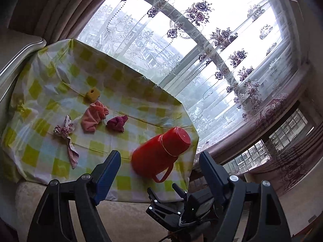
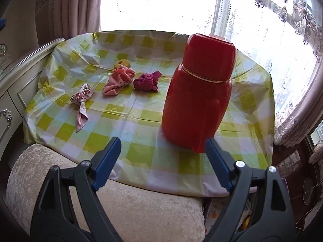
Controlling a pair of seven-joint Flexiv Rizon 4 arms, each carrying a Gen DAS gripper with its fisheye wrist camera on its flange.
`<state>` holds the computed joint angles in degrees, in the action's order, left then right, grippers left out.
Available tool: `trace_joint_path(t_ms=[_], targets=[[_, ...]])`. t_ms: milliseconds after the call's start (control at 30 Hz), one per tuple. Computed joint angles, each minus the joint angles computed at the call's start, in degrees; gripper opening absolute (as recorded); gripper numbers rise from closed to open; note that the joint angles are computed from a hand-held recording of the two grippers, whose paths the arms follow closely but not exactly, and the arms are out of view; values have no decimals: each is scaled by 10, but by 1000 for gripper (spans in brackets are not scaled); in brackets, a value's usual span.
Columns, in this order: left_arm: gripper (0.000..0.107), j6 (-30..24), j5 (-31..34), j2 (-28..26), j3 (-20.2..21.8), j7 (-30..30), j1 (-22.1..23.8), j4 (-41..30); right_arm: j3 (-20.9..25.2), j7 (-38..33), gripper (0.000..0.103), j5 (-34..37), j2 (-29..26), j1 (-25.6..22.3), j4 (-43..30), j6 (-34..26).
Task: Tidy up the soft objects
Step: 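Move both open tools back over the remaining soft items on the table, then grasp the yellow sponge with the left tool while the right tool grasps the magenta knit sock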
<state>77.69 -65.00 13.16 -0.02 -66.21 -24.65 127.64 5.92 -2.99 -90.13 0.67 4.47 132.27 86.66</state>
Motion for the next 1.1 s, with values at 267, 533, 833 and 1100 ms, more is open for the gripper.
trace_joint_path(t_ms=[267,533,833,1100], targets=[[81,27,-5,-16,2,-10,20,8,5,-5,87,-21,-58,24,-54,14],[81,132,132,-153,14,-42,97,-37,-3,-38,87,4,-157,66,-148,28],[81,-61,347,-424,21,-66,201,-343,-12,-171,87,222,-301,125,-299,-7],[81,-259,502,-635,45,-141,193,-676,-6,-282,87,392,-400,146,-421,-110]])
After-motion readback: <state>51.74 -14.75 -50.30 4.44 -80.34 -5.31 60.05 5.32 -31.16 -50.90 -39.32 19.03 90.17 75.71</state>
